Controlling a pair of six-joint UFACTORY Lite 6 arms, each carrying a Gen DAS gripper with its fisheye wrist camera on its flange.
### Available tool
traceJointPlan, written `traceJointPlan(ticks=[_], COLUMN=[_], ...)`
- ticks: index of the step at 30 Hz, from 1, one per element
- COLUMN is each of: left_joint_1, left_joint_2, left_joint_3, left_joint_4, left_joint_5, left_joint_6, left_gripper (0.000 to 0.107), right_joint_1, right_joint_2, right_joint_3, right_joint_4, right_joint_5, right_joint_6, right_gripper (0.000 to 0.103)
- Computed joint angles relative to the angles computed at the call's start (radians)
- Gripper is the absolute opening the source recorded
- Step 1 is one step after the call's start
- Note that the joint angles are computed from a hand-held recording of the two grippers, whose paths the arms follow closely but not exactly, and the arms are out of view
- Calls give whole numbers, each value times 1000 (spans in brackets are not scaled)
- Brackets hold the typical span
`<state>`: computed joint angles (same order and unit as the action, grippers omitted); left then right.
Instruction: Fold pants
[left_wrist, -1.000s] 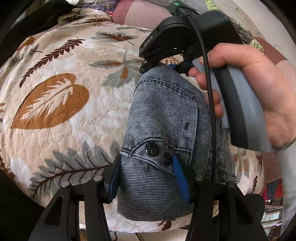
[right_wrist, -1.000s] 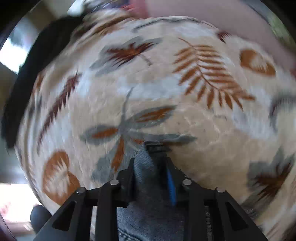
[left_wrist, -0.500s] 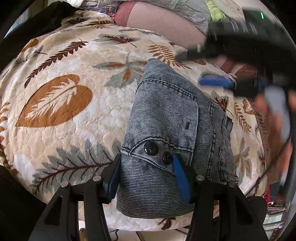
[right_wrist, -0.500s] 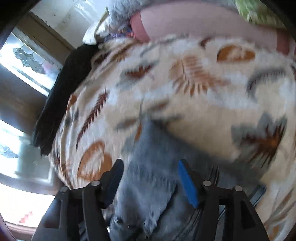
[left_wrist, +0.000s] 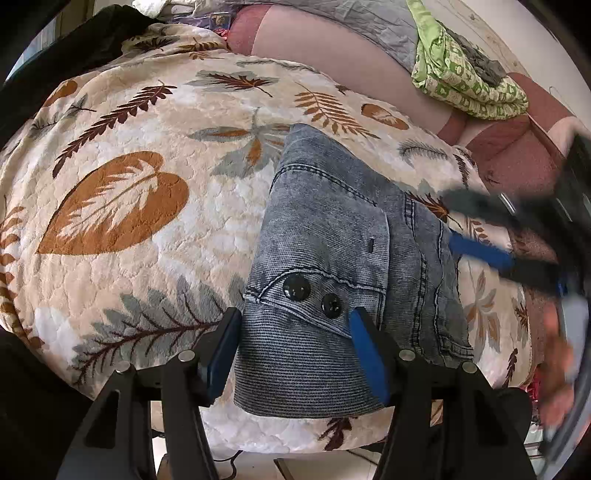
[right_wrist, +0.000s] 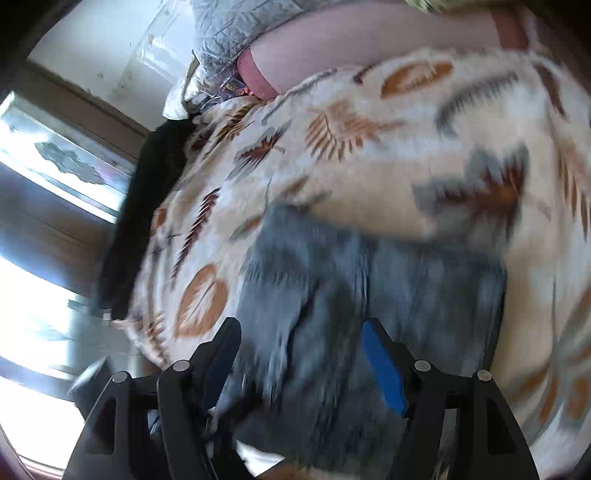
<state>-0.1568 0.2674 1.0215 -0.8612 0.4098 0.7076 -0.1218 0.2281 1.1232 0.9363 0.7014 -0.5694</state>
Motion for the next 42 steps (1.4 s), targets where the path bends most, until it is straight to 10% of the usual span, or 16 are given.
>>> traceJointPlan(ticks=[16,23,29,42], left_joint_1=[-5,58,124,54], left_joint_2=[-39,-53,97,152], left_joint_3=[-30,23,204,186], left_joint_4=[38,23,14,98], left_joint_5=[-23,46,109,48], left_joint_6=[-26,55,36,0], left_gripper=[69,69,77,77], right_joint_1=[42,-100,-265,-179], right_joint_2=[-161,-233,73,264], right_joint_3=[-418,-294,-114,60], right_joint_4=[204,109,166,158], right_joint_5=[-161,-56,-8,-20], right_joint_6=[-266,-193,-192,-148], right_gripper=[86,85,85,86])
